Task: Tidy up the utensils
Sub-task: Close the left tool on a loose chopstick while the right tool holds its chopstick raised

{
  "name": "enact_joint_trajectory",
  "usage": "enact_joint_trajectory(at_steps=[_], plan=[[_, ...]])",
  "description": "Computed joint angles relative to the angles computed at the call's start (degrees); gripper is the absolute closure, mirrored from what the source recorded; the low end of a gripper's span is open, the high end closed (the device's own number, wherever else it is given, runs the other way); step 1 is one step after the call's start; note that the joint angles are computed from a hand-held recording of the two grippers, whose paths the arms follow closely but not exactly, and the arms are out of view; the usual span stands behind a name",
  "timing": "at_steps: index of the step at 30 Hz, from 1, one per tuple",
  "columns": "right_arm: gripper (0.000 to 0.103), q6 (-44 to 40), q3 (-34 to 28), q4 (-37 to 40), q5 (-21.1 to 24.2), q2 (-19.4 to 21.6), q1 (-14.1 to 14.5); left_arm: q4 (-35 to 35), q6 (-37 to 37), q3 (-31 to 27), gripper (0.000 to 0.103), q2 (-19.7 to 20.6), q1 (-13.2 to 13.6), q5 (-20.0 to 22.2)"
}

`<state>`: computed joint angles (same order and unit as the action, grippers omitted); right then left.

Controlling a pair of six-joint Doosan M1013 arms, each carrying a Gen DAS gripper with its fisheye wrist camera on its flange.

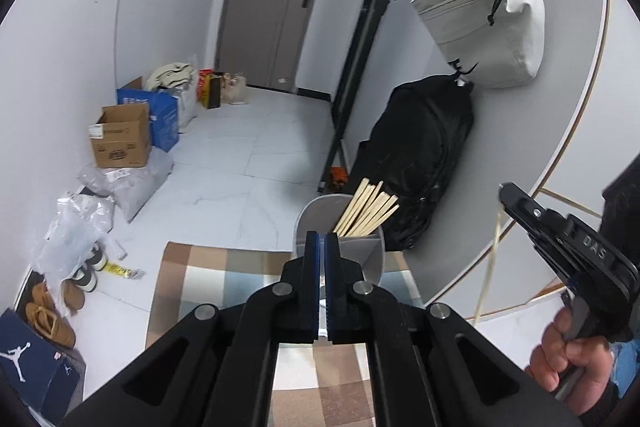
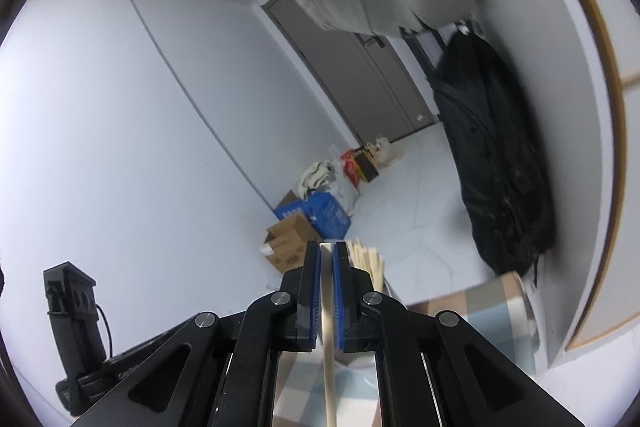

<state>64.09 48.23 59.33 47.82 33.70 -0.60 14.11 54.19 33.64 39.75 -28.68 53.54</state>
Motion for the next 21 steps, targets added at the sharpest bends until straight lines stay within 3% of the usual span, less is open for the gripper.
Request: enact_joint_trajectory(at_steps=[6, 7, 9, 11, 14, 21], plan=[[0.098, -1.5, -1.6, 0.8, 1.1, 1.0, 0.3, -5.3, 0.7, 4.8, 0.103, -1.9, 2.0, -2.9], [0.098, -1.9, -1.4, 0.9, 1.2, 1.0, 0.3, -7.0, 0.7, 4.5, 0.101, -1.2, 2.3, -0.4], [0.098, -2.3, -0.6, 0.5, 1.2, 0.8, 0.3, -10.8, 1.5, 3.8, 0.086, 0.4, 2.9, 4.7], [0.098, -1.8, 0.0, -0.6, 1.9, 1.0, 0.2, -12.5, 0.4, 4.2, 0.071, 1.3, 2.8, 6.8], [0.098, -1.0, 0.5, -2.6, 2.3, 1.1, 0.0, -14.8, 0.3, 0.4, 0.062, 5.0, 2.4, 13.3], [0.098, -0.1, 2.5, -2.9, 2.3, 1.1, -1.2, -15.6, -1.9, -14.0, 0.061, 14.6, -0.1, 27.9]])
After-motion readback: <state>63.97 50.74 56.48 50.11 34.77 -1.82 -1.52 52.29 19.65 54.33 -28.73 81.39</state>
